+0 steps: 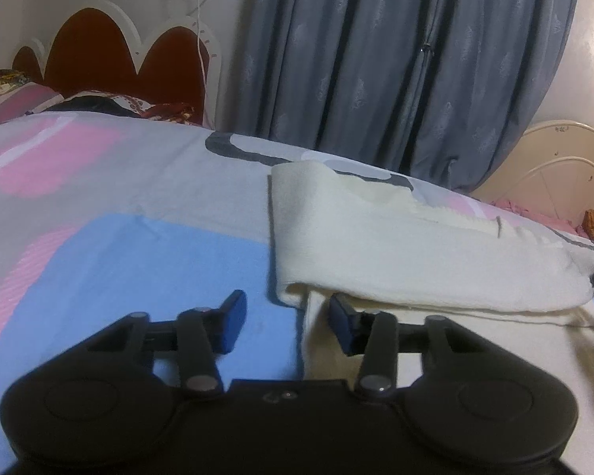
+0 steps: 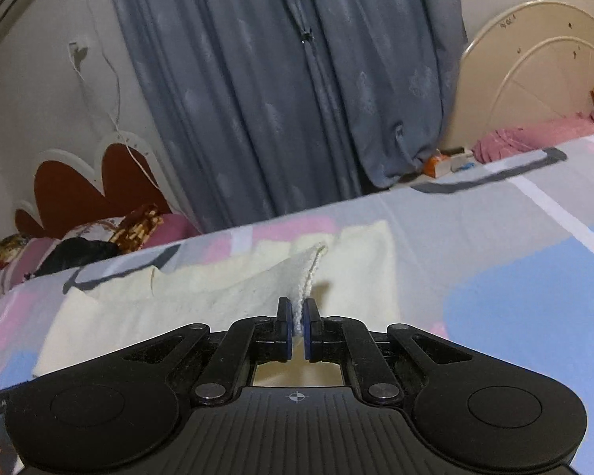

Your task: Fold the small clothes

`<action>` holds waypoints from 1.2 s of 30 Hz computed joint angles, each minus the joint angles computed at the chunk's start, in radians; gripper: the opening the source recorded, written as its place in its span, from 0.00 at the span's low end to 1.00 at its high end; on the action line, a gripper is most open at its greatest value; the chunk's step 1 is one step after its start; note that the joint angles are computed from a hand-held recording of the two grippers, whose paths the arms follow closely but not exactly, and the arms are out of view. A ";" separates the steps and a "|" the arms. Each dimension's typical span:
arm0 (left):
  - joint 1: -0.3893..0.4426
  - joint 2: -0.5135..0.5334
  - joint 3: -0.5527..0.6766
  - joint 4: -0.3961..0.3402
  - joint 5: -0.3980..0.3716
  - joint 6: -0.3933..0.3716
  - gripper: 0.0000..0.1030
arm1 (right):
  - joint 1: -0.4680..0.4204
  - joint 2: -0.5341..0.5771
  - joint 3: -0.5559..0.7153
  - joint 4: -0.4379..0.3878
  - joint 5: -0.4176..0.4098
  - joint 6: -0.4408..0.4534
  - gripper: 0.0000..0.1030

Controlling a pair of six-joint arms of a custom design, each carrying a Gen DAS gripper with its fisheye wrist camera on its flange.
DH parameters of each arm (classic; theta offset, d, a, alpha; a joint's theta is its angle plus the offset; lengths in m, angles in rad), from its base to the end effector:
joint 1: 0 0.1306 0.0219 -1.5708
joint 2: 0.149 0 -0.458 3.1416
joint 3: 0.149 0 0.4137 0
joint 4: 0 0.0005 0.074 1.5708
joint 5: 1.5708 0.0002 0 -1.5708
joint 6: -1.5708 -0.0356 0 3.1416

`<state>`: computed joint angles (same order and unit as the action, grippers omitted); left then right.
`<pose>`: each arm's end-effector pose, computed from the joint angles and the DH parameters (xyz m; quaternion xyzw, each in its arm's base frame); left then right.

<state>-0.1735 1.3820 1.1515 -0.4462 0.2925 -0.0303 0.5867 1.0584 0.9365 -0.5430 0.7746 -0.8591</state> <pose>0.4814 -0.0953 0.4259 0.1534 0.8811 -0.1617 0.4172 0.3038 0.1714 0.4469 0.2768 0.8024 0.0134 0.5285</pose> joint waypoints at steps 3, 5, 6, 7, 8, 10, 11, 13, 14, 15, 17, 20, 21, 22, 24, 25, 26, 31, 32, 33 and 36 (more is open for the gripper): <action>0.001 0.002 0.005 -0.007 0.000 -0.010 0.40 | 0.015 -0.017 -0.014 0.018 0.018 0.008 0.04; 0.000 0.004 0.010 -0.015 0.002 -0.017 0.39 | 0.026 -0.024 -0.018 0.018 0.038 0.013 0.04; 0.001 0.005 0.013 -0.020 0.006 -0.019 0.39 | 0.027 -0.030 -0.012 0.009 0.043 0.014 0.04; 0.001 0.006 0.015 -0.024 0.007 -0.020 0.39 | 0.034 -0.037 -0.013 0.003 0.056 0.005 0.04; 0.002 0.006 0.015 -0.026 0.008 -0.020 0.39 | 0.031 -0.038 -0.012 0.004 0.056 0.003 0.04; 0.002 0.006 0.015 -0.026 0.008 -0.020 0.40 | 0.022 -0.038 -0.016 -0.021 0.041 -0.009 0.04; 0.002 0.006 0.015 -0.026 0.008 -0.019 0.40 | 0.004 -0.029 -0.012 -0.059 0.003 -0.028 0.04; 0.002 0.006 0.016 -0.026 0.008 -0.016 0.40 | -0.010 -0.027 -0.022 -0.073 -0.034 -0.046 0.04; 0.002 0.007 0.016 -0.027 0.007 -0.016 0.41 | -0.006 -0.031 -0.028 -0.066 -0.027 -0.044 0.04; 0.003 0.008 0.016 -0.028 0.008 -0.016 0.41 | 0.000 -0.036 -0.030 -0.061 -0.018 -0.042 0.04; 0.003 0.008 0.016 -0.027 0.008 -0.019 0.41 | 0.014 -0.046 -0.036 -0.035 0.010 -0.029 0.04; 0.000 0.010 0.017 -0.029 0.002 -0.028 0.41 | 0.019 -0.046 -0.039 -0.030 0.022 -0.011 0.04; -0.001 0.011 0.018 -0.031 0.000 -0.029 0.41 | 0.010 -0.037 -0.037 -0.047 0.005 -0.020 0.04; -0.001 0.011 0.019 -0.034 -0.001 -0.031 0.41 | -0.003 -0.024 -0.033 -0.068 -0.015 -0.035 0.04; 0.003 0.012 0.029 -0.058 0.008 -0.045 0.46 | -0.023 -0.010 -0.039 -0.078 -0.056 -0.057 0.04; 0.005 0.011 0.037 -0.081 0.015 -0.054 0.50 | -0.033 -0.011 -0.042 -0.077 -0.073 -0.056 0.04; 0.006 0.000 0.039 -0.088 0.009 -0.062 0.63 | -0.029 -0.018 -0.044 -0.068 -0.059 -0.057 0.05; -0.061 -0.055 -0.002 0.043 0.067 -0.158 0.79 | 0.045 -0.035 -0.048 -0.017 0.124 -0.085 0.59; -0.085 -0.040 0.009 0.036 0.070 -0.171 0.79 | 0.035 -0.019 -0.042 0.024 0.067 -0.054 0.59; -0.110 -0.018 0.026 0.011 0.061 -0.173 0.78 | 0.031 0.010 -0.027 0.050 0.027 -0.010 0.53; -0.128 0.045 0.060 -0.057 0.033 -0.129 0.75 | 0.022 0.097 0.016 0.068 -0.087 0.109 0.24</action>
